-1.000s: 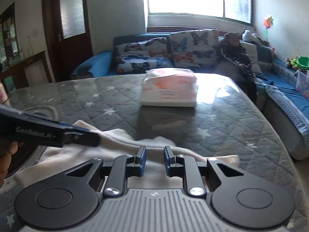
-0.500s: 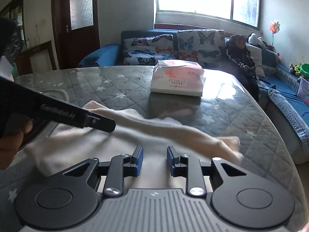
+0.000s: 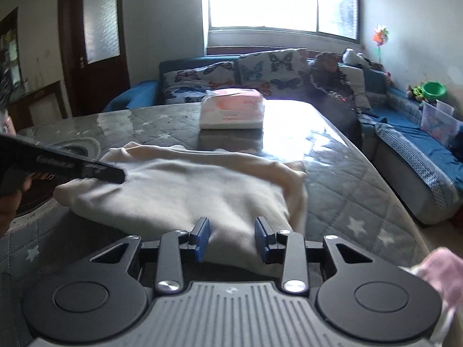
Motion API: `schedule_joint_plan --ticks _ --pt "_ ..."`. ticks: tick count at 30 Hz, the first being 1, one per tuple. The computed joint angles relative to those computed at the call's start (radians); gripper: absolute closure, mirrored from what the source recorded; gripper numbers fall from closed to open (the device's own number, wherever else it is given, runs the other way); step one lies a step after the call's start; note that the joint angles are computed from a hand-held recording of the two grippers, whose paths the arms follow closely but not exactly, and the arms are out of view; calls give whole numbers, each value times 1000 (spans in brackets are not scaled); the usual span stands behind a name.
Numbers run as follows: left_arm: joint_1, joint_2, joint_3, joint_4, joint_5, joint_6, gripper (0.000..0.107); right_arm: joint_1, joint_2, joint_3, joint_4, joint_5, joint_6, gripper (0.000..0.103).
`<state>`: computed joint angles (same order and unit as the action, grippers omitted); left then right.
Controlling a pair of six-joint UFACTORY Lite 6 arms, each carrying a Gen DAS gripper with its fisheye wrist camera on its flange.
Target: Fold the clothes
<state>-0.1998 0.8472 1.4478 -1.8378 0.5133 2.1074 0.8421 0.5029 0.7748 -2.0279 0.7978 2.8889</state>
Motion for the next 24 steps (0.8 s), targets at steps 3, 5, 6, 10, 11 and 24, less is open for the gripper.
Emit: schedule_joint_plan --ticks 3,5,6,10,11,24 --pt "5 -23 -63 -80 -2 116 82 0 13 -4 -13 -9 27 69" --pt "9 -44 -103 -132 5 184 82 8 13 3 8 -9 -3 69" --pt "13 -57 -121 -145 12 201 82 12 7 6 21 -13 -23 69" --pt "30 -103 -174 -164 57 210 82 8 -36 -16 16 10 -16 69" --pt "31 -112 -185 -176 68 217 82 1 -38 -17 10 10 -7 69" --pt "-79 -113 -207 -187 88 249 83 -12 17 59 17 -5 -62 70"
